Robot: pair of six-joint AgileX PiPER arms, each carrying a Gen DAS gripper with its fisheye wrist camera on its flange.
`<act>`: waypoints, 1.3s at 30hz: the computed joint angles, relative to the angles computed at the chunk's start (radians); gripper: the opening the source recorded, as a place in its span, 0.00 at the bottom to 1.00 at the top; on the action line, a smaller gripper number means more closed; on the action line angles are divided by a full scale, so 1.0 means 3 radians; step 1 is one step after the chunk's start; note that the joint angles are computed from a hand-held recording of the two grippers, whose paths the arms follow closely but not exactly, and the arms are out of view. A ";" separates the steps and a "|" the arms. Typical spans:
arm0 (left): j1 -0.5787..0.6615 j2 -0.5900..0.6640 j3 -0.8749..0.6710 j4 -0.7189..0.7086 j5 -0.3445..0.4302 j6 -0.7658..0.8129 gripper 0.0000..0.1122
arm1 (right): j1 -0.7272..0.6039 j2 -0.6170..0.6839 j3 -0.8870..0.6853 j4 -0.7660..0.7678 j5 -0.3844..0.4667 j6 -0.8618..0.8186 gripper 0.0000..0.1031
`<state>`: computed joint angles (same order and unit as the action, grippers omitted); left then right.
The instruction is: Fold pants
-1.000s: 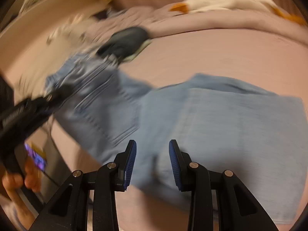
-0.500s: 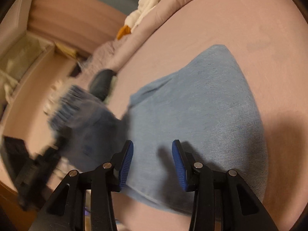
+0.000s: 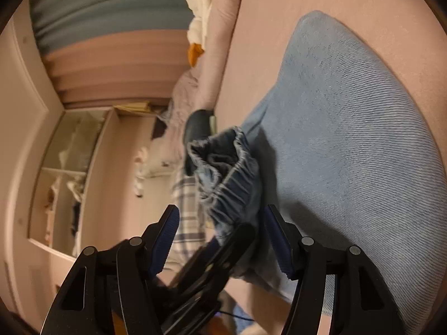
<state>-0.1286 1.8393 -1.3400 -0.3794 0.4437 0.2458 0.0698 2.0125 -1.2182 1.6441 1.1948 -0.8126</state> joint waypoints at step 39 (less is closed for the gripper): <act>0.0983 -0.0383 0.0731 -0.1228 0.0159 0.0647 0.69 | -0.0208 -0.1132 0.0645 -0.1159 -0.1570 0.0158 0.26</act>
